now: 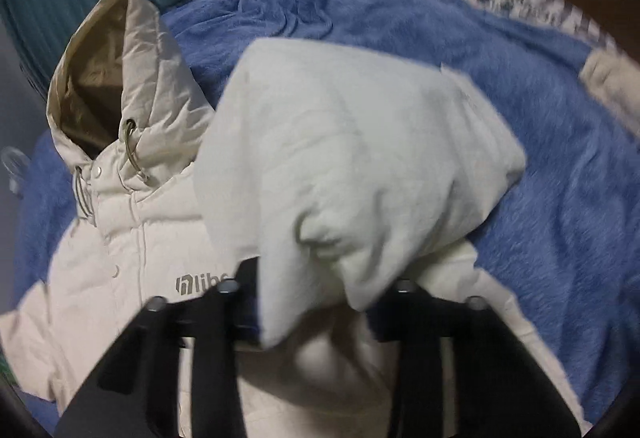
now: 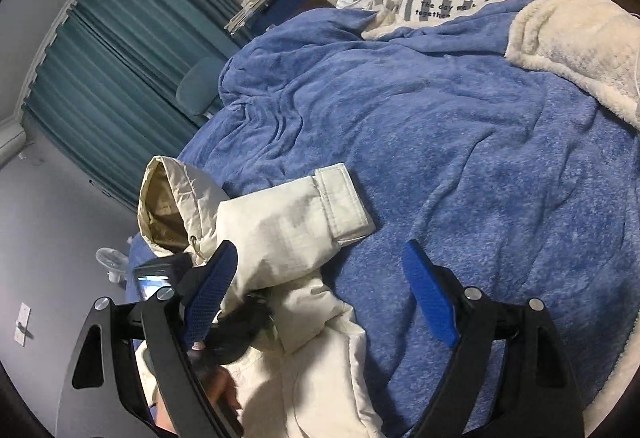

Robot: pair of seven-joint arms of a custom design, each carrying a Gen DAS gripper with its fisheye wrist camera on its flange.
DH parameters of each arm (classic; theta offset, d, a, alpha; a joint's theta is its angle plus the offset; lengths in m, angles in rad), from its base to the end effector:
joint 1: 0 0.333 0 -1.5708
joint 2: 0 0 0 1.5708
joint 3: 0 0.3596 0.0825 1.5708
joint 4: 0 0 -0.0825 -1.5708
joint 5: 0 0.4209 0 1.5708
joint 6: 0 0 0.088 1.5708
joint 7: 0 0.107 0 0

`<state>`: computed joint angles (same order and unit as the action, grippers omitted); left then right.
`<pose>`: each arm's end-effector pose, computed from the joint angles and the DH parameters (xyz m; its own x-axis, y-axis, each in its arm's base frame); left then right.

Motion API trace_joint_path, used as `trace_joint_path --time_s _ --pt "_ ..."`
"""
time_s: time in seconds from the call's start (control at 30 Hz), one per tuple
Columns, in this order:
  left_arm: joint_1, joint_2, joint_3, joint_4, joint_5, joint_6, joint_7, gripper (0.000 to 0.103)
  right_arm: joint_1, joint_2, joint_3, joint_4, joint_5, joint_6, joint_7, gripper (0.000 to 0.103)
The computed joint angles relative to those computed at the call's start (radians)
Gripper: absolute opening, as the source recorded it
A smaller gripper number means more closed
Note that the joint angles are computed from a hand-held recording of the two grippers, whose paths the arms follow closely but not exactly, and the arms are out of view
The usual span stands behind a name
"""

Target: Fold large clothes

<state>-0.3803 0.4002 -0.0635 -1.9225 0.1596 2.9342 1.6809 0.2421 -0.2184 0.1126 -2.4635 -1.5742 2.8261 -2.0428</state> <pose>0.6413 -0.3113 0.3679 -0.5895 -0.7930 -0.1537 -0.6120 0.5627 -0.5557 0.4359 0.2162 0.4210 -0.4702 -0.6520 -0.5948 -0.3531 0.7567 -0.5503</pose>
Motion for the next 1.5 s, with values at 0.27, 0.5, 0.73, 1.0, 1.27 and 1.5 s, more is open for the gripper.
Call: trace_joint_path --time_s 0.27,0.5,0.73,1.0,1.27,1.5 --pt "0.453 -0.056 -0.401 -0.031 -0.629 -0.071 0.427 0.018 0.011 0.017 0.015 0.02 0.066 -0.031 -0.092 0.081" --pt "0.493 -0.082 -0.322 -0.093 -0.764 -0.172 0.529 0.017 0.03 0.076 0.027 0.072 0.137 -0.043 -0.202 0.081" --pt "0.383 -0.127 -0.189 -0.204 -0.701 -0.077 0.564 0.067 0.056 0.149 0.019 0.127 0.223 -0.032 -0.33 0.081" --pt "0.448 -0.212 -0.328 -0.252 -1.011 0.026 0.989 0.074 0.077 0.196 0.005 0.162 0.249 -0.014 -0.355 0.081" --pt "0.218 -0.095 -0.184 -0.159 -0.726 0.123 0.797 0.074 0.089 0.206 -0.008 0.171 0.256 -0.003 -0.364 0.081" --pt "0.012 -0.03 0.038 -0.147 -0.446 0.226 0.575 0.065 0.078 0.215 -0.016 0.173 0.235 0.026 -0.341 0.081"
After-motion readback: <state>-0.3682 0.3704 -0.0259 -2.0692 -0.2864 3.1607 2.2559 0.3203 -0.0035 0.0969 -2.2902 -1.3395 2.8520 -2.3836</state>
